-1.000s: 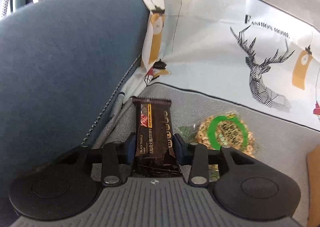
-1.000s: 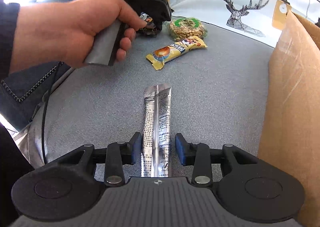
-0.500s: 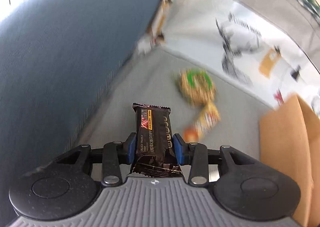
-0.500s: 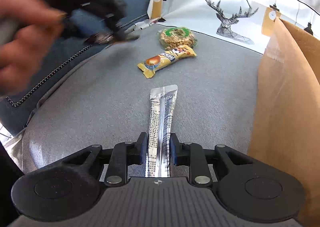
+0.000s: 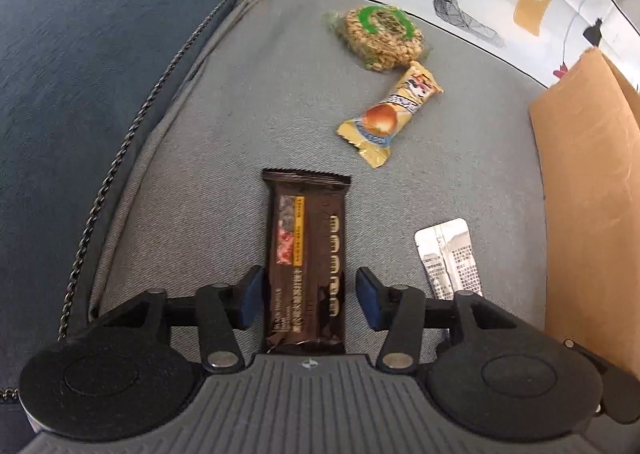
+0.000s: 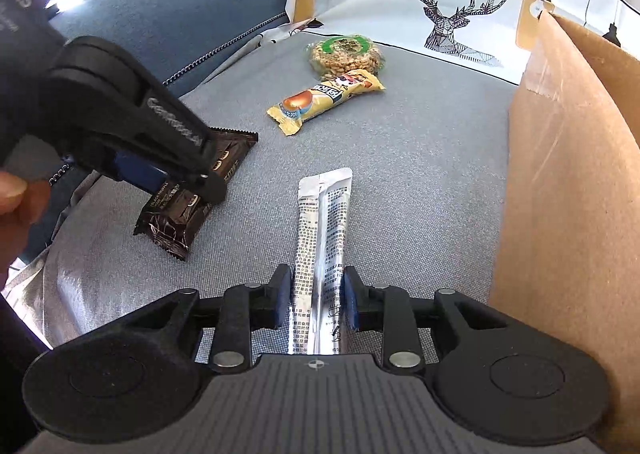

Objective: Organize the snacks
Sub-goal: 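Lift and carry the chocolate bar with left tool while right tool carries stick pack to box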

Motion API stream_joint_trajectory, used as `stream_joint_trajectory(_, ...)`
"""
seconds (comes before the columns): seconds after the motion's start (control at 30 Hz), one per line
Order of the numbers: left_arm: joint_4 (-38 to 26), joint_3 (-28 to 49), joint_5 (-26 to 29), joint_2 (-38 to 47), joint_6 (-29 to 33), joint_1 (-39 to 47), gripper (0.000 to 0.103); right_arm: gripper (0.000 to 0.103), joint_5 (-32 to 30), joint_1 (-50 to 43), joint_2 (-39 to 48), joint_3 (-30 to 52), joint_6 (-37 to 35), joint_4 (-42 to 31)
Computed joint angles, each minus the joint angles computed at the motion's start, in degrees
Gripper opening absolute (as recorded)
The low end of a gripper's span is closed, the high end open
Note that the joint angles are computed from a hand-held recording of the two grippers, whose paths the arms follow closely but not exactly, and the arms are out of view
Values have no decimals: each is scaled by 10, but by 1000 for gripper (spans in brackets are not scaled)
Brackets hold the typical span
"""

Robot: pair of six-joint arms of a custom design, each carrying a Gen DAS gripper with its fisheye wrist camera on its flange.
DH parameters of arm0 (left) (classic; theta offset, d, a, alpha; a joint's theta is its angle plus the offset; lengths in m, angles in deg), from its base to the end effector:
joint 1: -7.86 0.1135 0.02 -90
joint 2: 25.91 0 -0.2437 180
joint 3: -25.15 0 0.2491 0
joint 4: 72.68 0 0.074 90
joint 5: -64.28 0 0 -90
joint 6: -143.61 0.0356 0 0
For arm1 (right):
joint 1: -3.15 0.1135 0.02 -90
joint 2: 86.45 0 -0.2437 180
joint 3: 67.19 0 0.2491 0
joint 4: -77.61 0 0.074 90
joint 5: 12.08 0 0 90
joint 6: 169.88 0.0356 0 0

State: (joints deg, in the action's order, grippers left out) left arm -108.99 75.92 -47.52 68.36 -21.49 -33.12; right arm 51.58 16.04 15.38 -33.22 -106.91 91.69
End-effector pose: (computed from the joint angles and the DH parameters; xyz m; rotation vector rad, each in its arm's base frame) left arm 0.1882 -0.1460 0.0797 -0.8443 2.5917 0.0716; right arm 0.2172 0.0659 0.0359 -1.0019 2.2151 0.4653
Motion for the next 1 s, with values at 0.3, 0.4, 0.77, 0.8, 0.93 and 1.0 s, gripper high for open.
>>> stream_joint_trajectory(0.3, -37, 38, -28, 28, 13, -10, 42, 25, 5, 5, 1, -15, -11, 33)
stream_joint_trajectory(0.4, -48, 33, -57, 5, -4, -25, 42, 24, -2, -3, -10, -24, -6, 44)
stream_joint_trajectory(0.77, -104, 25, -184, -98, -95, -112, 42, 23, -76, -56, -153, -83, -5, 31)
stream_joint_trajectory(0.8, -105, 27, -195, -105, -97, -115, 42, 23, -85, -65, -169, -84, -5, 20)
stream_joint_trajectory(0.93, -112, 40, -239, -127, -99, -132, 42, 23, -128, -104, -247, -86, -5, -33)
stream_joint_trajectory(1.0, -111, 54, -262, -126, -90, -138, 42, 23, -157, -131, -285, -86, -9, -57)
